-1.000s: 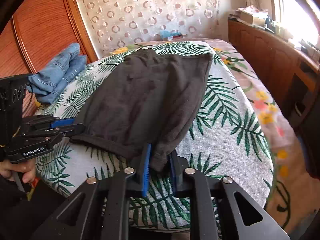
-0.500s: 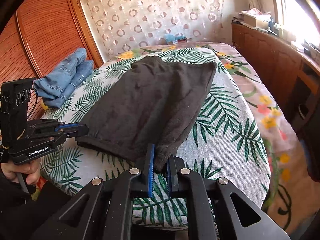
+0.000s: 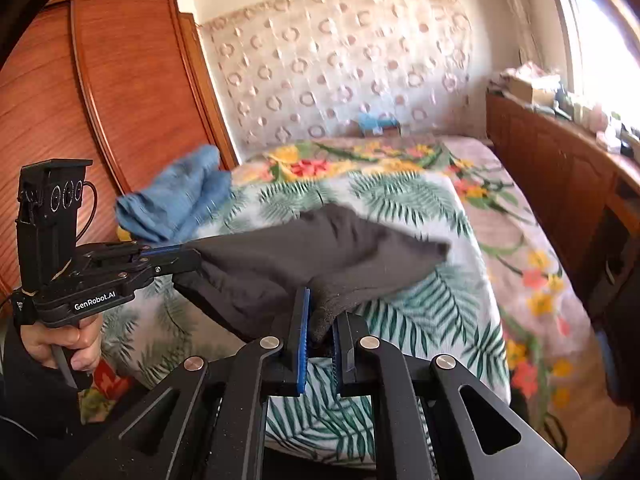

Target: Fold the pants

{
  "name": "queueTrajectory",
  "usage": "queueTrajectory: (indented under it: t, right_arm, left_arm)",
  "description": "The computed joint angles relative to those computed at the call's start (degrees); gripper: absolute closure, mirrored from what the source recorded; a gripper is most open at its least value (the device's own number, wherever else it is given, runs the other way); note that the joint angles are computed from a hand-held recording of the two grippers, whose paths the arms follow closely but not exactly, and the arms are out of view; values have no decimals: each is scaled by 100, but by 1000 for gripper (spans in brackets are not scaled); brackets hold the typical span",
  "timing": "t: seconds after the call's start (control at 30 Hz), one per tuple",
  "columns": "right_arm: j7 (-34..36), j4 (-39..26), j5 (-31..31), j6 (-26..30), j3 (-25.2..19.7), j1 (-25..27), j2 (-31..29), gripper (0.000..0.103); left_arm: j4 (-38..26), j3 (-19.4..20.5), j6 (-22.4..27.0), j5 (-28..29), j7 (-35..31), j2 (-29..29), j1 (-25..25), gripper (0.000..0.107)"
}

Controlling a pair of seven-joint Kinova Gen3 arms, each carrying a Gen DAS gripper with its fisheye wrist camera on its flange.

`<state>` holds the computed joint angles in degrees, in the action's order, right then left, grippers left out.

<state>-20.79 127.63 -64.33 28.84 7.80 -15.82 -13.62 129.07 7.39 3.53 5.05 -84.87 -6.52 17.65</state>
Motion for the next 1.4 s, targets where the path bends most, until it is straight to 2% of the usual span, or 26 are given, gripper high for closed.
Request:
queueTrajectory:
  t: [0.13,0.23,0.27,0.4,0.57,0.63,0.7,0.73,0.8,0.9,0.97,1.07,1.2,1.27,1.33,1.4]
  right_arm:
    - [-132,-172,178,153,42,-32,-337,94]
    - [-226,-253,316,160,96,-173,-563,94]
    - [-277,-298,384,162,115,-236,-626,94]
    - [-307,-517,521,145,334,-574,-623,94]
    - [-90,-1057,368,-14,328,-803,59,94]
    - [28,-1434,239,-4,154,-690,474,94]
    - [106,-1869,163,-116,136,-780,963,95]
    - [83,-2059,158,-136,-13,-666,1131,95]
    - [-106,-2454,219,-206,-181,-583,1460,95]
    - [1,-2569,85,-642,-420,-649,1625,95]
    - [438,-2418,-379,-691,-740,-382,1614,95]
    - [1098,-2075,-890,-743,-1033,-161,1685,95]
    - [1276,-1564,-859,-909,-1394,-3,1971,95]
    - [1485,-1296,-1011,-1017,-1615,86,2169,95]
    - [1600,-1076,-1074,-1137,-1820,172,2339,95]
    - [1936,-917,-1391,-1312,-2101,313,2492,95]
  left_arm:
    - [-161,68,199,-107,8,-373,-156,104]
    - [-294,-165,300,-86,-120,-567,-20,104]
    - [-323,-135,321,-98,-122,-625,-81,104]
    - [-454,-111,385,-166,-170,-720,-290,104]
    - [-893,-587,518,-131,-537,-327,-291,104]
    - [-1203,-937,621,128,-960,-52,-222,104]
    - [-1495,-1071,732,312,-1214,163,-326,104]
    - [-1734,-1158,830,264,-1214,305,-385,104]
    - [-2067,-1029,1113,-48,-953,412,-670,104]
    - [-2209,-434,1210,-747,-381,335,-1324,104]
    - [-2073,-393,1159,-1077,-28,212,-1359,104]
    - [-1617,-258,1030,-1171,140,85,-1495,104]
    - [-757,-254,597,-1010,225,255,-1496,104]
    - [-418,-364,410,-825,83,500,-1341,104]
    - [-154,-259,255,-754,80,718,-1387,104]
    - [70,-99,88,-345,-230,870,-1513,104]
